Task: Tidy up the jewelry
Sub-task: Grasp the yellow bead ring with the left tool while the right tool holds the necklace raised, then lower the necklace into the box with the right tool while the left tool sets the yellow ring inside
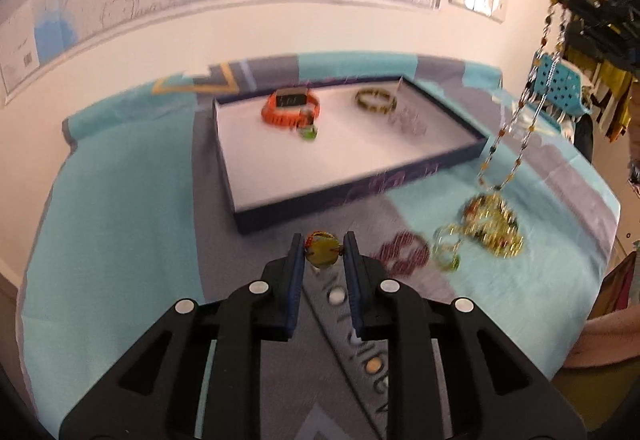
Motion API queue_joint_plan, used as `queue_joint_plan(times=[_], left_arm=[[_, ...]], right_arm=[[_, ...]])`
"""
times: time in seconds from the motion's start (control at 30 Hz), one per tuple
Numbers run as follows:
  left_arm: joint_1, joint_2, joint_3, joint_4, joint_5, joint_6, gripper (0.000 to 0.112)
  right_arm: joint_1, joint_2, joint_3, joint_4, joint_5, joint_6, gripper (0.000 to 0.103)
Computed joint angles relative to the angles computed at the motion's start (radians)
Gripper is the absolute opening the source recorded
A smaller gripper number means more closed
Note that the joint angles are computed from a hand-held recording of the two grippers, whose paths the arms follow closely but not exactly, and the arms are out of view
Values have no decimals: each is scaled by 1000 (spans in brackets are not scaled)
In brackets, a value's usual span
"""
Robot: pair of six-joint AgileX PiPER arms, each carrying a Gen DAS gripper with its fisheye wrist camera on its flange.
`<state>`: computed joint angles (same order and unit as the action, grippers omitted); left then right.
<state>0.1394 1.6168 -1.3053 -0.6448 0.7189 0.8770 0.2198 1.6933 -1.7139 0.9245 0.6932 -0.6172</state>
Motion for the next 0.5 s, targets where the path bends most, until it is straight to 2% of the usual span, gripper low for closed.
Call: queue_joint_plan(times=[0.2,0.5], left_arm=[[-31,20,-87,-10,5,11,20],[-48,139,-277,18,47,-53,20]], right_arm=[[-8,64,-148,-35,45,54,3],[-9,240,-463,-144,116,203,3]])
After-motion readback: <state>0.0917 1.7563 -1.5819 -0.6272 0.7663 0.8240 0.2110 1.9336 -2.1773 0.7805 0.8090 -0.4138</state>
